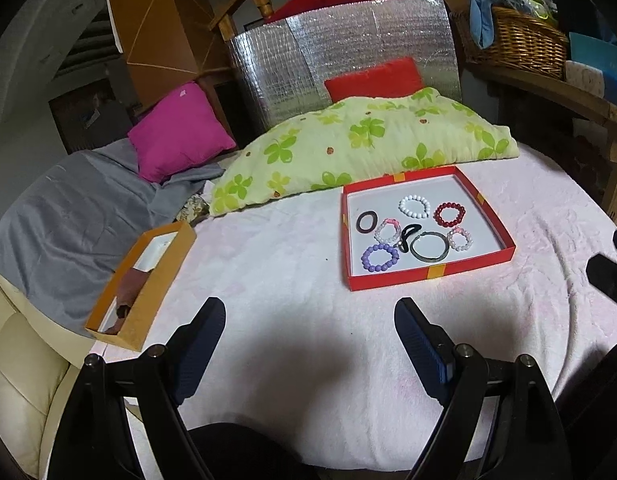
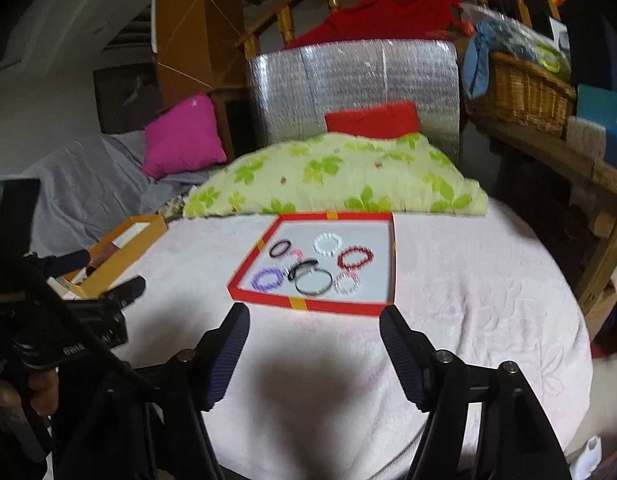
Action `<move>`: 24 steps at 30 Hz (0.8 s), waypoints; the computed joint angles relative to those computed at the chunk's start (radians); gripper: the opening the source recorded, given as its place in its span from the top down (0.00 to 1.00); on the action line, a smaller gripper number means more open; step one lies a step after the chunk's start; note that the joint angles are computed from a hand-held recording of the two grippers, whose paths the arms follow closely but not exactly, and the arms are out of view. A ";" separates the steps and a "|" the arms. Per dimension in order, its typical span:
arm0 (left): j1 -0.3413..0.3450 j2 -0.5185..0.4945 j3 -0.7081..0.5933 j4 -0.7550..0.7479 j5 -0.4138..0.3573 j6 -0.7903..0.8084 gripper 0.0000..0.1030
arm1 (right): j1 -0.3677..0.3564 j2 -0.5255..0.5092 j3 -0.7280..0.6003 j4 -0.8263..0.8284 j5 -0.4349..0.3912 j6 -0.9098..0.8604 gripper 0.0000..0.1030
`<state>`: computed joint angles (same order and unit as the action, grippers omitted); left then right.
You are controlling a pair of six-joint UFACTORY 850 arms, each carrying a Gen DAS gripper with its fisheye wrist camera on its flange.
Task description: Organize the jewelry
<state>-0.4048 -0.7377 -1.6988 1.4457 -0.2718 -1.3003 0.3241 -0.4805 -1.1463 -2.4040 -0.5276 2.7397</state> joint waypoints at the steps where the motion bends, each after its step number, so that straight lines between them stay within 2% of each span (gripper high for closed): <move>1: 0.000 0.008 0.009 0.023 0.000 -0.023 0.16 | 0.007 0.009 0.004 0.004 -0.013 -0.011 0.29; 6: 0.010 0.043 0.040 0.040 0.024 -0.053 0.16 | 0.029 0.027 0.008 0.016 -0.037 -0.035 0.28; 14: 0.018 0.071 0.072 0.137 0.024 -0.157 0.16 | 0.051 0.018 -0.012 0.073 -0.017 -0.102 0.28; 24: 0.026 0.111 0.119 0.323 0.047 -0.346 0.16 | 0.060 0.022 -0.015 0.191 -0.015 -0.166 0.28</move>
